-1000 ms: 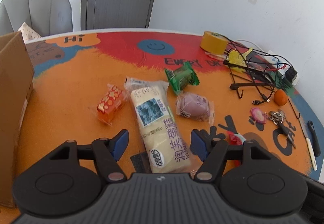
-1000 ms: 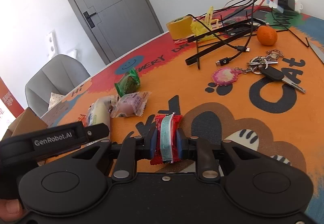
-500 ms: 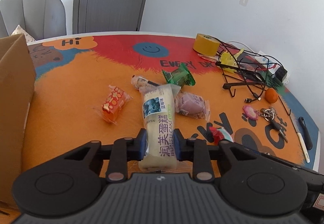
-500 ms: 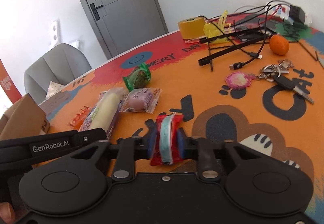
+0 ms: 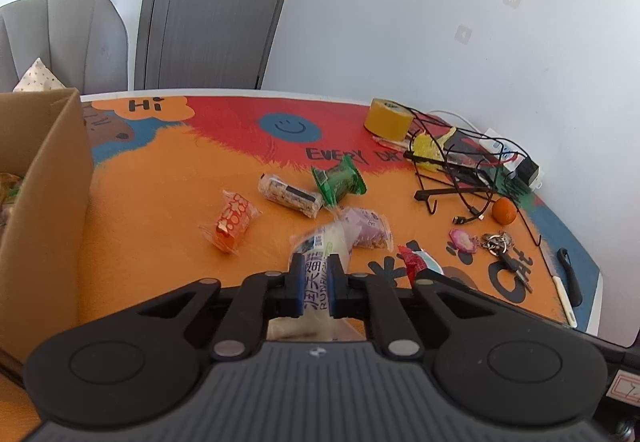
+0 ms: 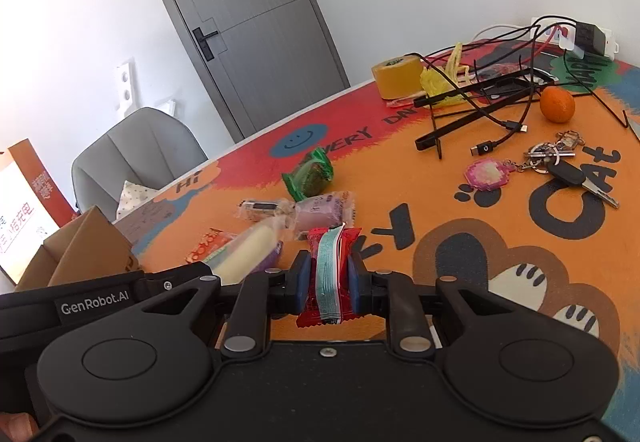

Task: Organize snacks
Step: 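Lift both held snacks and carry them over the cardboard box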

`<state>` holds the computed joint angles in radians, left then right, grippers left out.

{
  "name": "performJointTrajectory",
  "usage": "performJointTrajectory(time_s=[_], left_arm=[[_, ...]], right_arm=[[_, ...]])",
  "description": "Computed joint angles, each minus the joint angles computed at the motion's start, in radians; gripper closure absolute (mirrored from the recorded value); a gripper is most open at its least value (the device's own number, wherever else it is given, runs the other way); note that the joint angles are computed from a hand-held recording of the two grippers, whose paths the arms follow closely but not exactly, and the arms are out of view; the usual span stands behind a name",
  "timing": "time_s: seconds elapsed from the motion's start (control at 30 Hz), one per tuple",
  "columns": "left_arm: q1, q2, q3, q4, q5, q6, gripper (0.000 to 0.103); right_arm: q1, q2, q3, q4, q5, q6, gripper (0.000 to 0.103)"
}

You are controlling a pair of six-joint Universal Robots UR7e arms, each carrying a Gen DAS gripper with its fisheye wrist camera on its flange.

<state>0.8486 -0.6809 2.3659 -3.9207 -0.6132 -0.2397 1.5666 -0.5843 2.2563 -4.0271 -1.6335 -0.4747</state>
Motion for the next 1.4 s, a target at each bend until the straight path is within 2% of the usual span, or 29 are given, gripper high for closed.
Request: performJointTrajectory(time_s=[0.07, 0.27, 0.4, 0.47, 0.53, 0.6, 0.67, 0.77, 0.9, 1.07, 1.17, 1.4], left_arm=[[-0.011, -0.006, 0.015, -0.028, 0.001, 0.011, 0.103], [-0.041, -0.027, 0.051, -0.061, 0.017, 0.013, 0.103], [-0.045, -0.041, 0.058, 0.004, 0.038, -0.024, 0.103], [-0.045, -0.041, 0.054, 0.046, 0.053, -0.046, 0.099], [-0.032, -0.047, 0.050, 0.078, 0.028, -0.055, 0.099], [-0.021, -0.048, 0.043, 0.115, 0.010, -0.072, 0.093], [-0.015, -0.038, 0.033, 0.127, 0.003, -0.073, 0.075], [-0.005, -0.019, 0.021, 0.110, -0.017, -0.049, 0.055], [0.011, -0.002, -0.004, 0.154, -0.031, -0.035, 0.050], [0.019, 0.029, -0.035, 0.234, 0.020, -0.034, 0.050], [0.030, 0.036, -0.043, 0.258, 0.024, -0.034, 0.050], [0.026, 0.063, -0.049, 0.214, 0.046, 0.019, 0.050]], right_arm=[[0.008, 0.000, 0.004, -0.005, 0.003, 0.003, 0.082], [0.035, 0.002, 0.014, -0.019, 0.006, 0.001, 0.082], [0.043, 0.003, 0.024, -0.036, 0.011, -0.004, 0.082], [0.041, 0.003, 0.029, -0.044, 0.012, -0.002, 0.082], [0.036, 0.002, 0.034, -0.048, 0.009, 0.003, 0.082], [0.028, 0.002, 0.038, -0.049, 0.006, 0.008, 0.082], [0.019, 0.000, 0.040, -0.047, 0.002, 0.014, 0.082], [0.007, -0.001, 0.043, -0.049, -0.005, 0.019, 0.082], [-0.012, 0.000, 0.050, -0.060, -0.008, 0.026, 0.082], [-0.033, 0.004, 0.056, -0.069, -0.013, 0.030, 0.082], [-0.039, 0.005, 0.056, -0.066, -0.016, 0.036, 0.082], [-0.047, 0.003, 0.060, -0.058, -0.005, 0.039, 0.082]])
